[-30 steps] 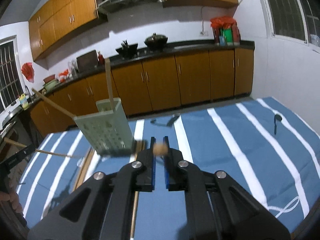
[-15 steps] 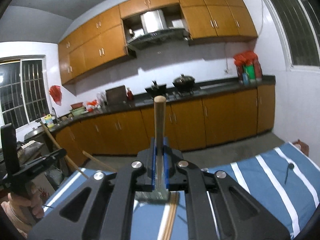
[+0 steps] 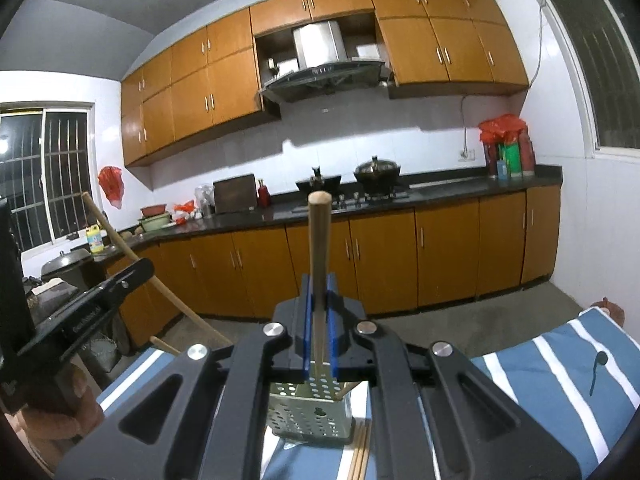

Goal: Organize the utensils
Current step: 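Lift both chopsticks upright and carry them over the green holder, then open the right tool then the left tool, dropping chopsticks into the holder, then move both open tools back down to the remaining chopsticks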

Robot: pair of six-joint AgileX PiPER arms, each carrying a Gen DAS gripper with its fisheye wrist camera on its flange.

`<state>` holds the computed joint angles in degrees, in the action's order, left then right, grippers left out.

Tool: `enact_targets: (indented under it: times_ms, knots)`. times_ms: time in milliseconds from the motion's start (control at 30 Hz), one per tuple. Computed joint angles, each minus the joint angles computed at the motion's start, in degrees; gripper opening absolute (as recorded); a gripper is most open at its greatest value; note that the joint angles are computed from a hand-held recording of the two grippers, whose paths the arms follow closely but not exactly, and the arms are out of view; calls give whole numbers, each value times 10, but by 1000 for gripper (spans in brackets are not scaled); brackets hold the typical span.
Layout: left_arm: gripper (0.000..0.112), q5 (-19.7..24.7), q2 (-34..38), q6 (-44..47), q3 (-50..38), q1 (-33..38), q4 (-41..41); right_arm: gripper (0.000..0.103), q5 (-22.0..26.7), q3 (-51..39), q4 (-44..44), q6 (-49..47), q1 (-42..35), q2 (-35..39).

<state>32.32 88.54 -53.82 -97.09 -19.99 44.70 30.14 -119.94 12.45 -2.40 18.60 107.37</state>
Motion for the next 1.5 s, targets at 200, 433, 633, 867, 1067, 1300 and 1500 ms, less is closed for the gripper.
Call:
enact_targets:
  times_ms: [200, 433, 633, 867, 1067, 1300, 1500]
  knots:
    - [8, -4, 36, 55, 4, 21, -83, 10, 63, -101, -18, 18, 2, 85]
    - [21, -8, 31, 61, -3, 17, -83, 14, 55, -82, -19, 26, 7, 84]
    - [27, -10, 31, 82, -13, 27, -123, 15, 37, -58, -20, 24, 9, 68]
    - [34, -20, 7, 55, -12, 34, -102, 18, -32, 66, 8, 3, -9, -15]
    - [37, 0, -66, 3, 73, 42, -48, 24, -77, 206, -18, 15, -37, -94]
    - [38, 61, -133, -29, 243, 47, -20, 24, -35, 343, -15, 2, -52, -93]
    - [37, 22, -133, 84, 360, 85, -198, 22, 1, 409, 67, -70, -29, -51]
